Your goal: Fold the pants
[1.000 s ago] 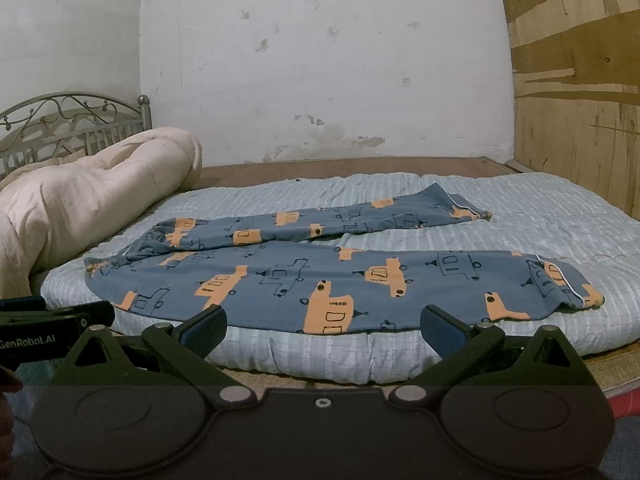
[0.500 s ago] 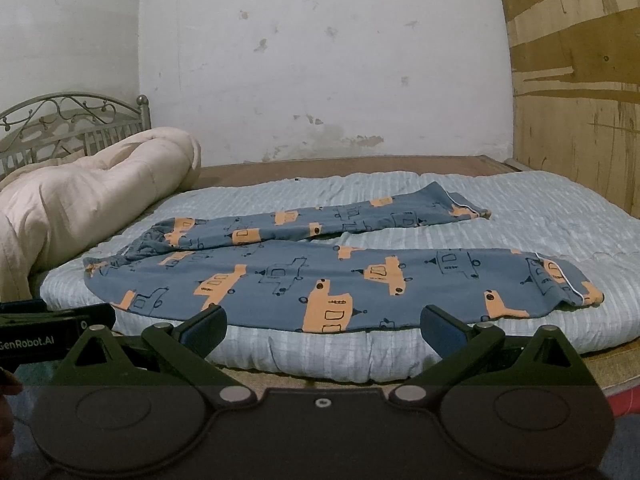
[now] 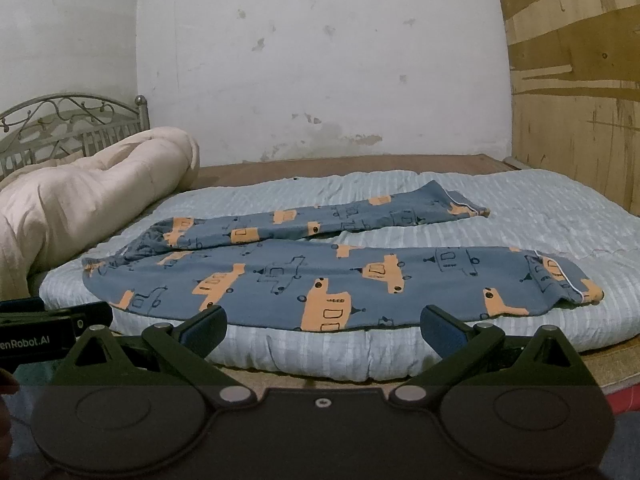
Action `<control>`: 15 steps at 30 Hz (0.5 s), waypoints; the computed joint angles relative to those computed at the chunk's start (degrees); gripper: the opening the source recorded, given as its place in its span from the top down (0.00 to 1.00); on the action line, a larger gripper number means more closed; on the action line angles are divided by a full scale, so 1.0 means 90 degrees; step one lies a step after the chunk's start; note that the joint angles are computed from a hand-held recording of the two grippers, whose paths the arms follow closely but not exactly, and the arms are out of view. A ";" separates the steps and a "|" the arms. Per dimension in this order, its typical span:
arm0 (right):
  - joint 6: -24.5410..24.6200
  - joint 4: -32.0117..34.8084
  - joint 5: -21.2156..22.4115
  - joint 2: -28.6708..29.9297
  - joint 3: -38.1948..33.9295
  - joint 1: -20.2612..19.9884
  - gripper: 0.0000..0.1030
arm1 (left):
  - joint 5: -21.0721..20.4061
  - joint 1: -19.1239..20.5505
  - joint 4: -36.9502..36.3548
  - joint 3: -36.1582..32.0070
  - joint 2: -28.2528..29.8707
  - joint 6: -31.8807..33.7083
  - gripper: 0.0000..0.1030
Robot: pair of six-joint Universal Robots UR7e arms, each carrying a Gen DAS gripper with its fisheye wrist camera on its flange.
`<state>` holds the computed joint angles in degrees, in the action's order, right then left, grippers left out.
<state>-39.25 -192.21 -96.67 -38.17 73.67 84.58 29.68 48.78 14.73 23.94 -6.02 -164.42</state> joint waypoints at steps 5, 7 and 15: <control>0.0002 -0.0014 -0.0003 0.0003 0.0004 0.0002 0.01 | 0.0015 0.0001 -0.0059 0.0070 -0.0035 0.0036 0.01; 0.0001 -0.0022 -0.0001 0.0004 0.0011 0.0000 0.01 | 0.0011 0.0000 -0.0064 0.0070 -0.0035 0.0037 0.01; 0.0003 -0.0010 -0.0002 0.0005 0.0001 0.0001 0.01 | 0.0015 0.0001 -0.0051 0.0060 -0.0029 0.0028 0.01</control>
<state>-39.22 -192.31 -96.69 -38.13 73.67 84.59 29.82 48.79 14.27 24.48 -6.28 -164.16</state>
